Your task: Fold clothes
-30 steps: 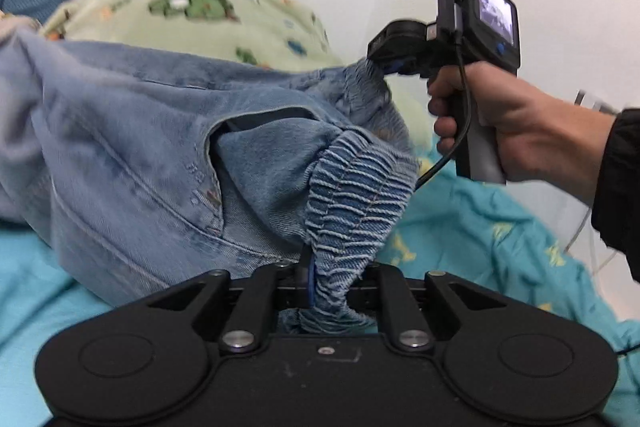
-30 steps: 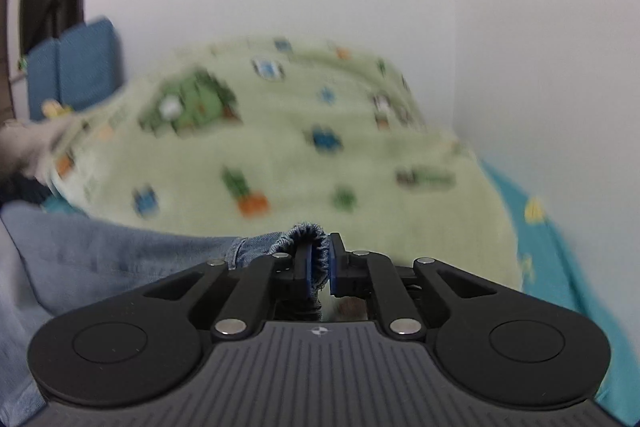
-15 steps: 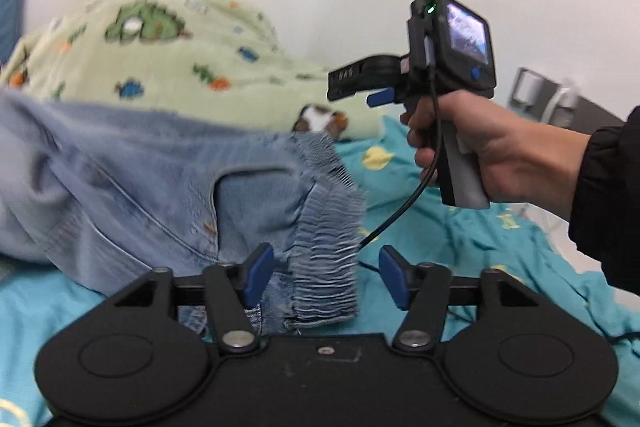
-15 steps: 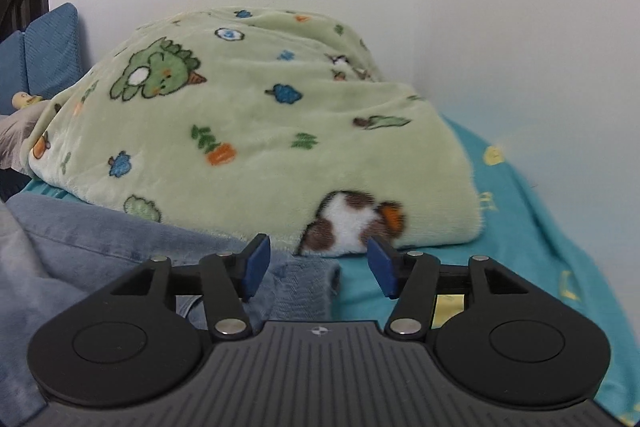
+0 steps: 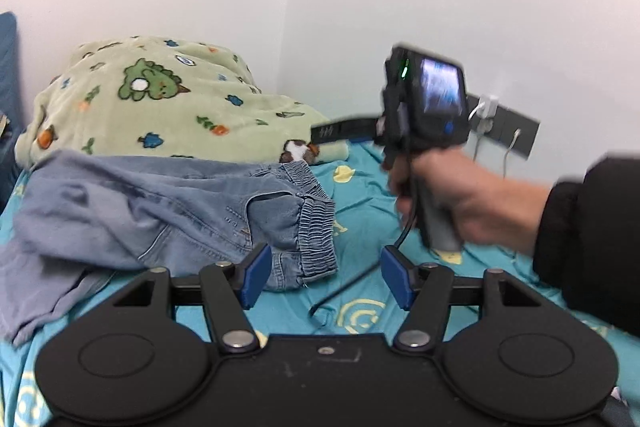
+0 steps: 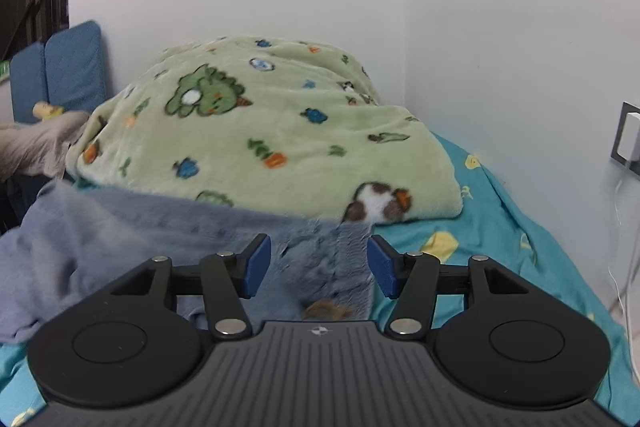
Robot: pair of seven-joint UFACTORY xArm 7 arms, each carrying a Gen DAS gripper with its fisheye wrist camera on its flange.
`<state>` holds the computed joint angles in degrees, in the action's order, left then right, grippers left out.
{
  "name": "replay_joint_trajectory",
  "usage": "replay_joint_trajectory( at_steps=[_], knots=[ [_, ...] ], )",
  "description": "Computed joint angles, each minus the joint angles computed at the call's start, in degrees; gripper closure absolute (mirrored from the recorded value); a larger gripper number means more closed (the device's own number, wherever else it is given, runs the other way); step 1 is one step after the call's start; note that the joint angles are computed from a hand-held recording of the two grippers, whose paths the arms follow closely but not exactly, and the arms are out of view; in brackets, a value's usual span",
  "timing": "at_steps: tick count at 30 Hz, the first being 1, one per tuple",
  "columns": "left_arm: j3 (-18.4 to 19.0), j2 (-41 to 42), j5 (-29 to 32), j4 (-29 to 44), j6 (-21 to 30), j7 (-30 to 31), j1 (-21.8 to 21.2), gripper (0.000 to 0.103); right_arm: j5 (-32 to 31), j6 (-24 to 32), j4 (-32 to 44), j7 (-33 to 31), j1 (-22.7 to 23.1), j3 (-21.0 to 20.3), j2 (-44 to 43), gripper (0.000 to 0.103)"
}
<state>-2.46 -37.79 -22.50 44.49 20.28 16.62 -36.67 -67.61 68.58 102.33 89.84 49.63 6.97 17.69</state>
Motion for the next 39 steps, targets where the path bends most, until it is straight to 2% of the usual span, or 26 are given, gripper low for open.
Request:
replay_joint_trajectory(
  at_steps=[2,5,10,12,15,18,21,25,29,33,36,38,39],
  knots=[
    [0.1,-3.6,0.1,-1.7,0.3,-0.2,0.3,0.046,-0.9,2.5,3.4,2.1,2.4,0.2,2.6,0.047],
    [0.7,-7.6,0.6,-3.1,1.6,-1.5,1.4,0.045,-1.7,5.1,7.8,8.6,6.5,-0.7,5.9,0.047],
    [1.7,-8.8,3.7,-2.3,2.8,-3.5,7.1,0.045,0.2,5.2,12.5,15.7,11.0,-2.7,9.4,0.047],
    [2.6,-7.5,4.7,-1.4,3.0,-4.5,9.9,0.045,0.3,4.7,12.6,18.6,12.3,-3.6,9.6,0.047],
    [4.7,-4.1,4.6,0.1,2.2,-6.1,12.9,0.045,0.3,3.0,8.2,29.4,13.0,-4.1,7.5,0.042],
    [6.5,-0.2,2.9,1.3,0.9,-8.1,14.6,0.045,2.3,-1.2,1.8,42.2,11.0,-2.5,4.9,0.036],
    [7.7,2.3,1.5,1.4,-0.5,-9.2,15.7,0.045,7.4,-5.7,-1.1,45.4,7.2,-0.8,4.3,0.032],
    [9.3,4.1,0.4,1.7,-0.1,-9.0,17.0,0.045,7.0,-12.6,-5.6,55.9,4.4,-1.5,3.7,0.028],
    [9.4,5.9,0.0,1.3,-2.0,-8.6,18.5,0.045,6.9,-16.2,-5.2,59.6,2.3,-2.4,5.4,0.025],
    [9.9,8.2,-1.2,2.1,-1.5,-9.2,19.4,0.045,7.9,-20.5,-6.5,65.3,0.7,-3.4,6.0,0.022],
    [10.5,9.8,-2.9,2.9,-0.6,-9.3,19.4,0.045,7.4,-21.2,-7.2,69.9,0.5,-4.6,6.5,0.022],
    [9.6,10.2,-2.5,2.7,-0.7,-9.3,20.5,0.045,6.4,-20.7,-7.9,72.6,0.7,-5.1,6.4,0.024],
    [9.3,10.2,-2.4,2.6,-0.8,-9.3,20.9,0.046,5.9,-20.4,-8.2,73.8,0.6,-5.2,6.3,0.028]
  ],
)
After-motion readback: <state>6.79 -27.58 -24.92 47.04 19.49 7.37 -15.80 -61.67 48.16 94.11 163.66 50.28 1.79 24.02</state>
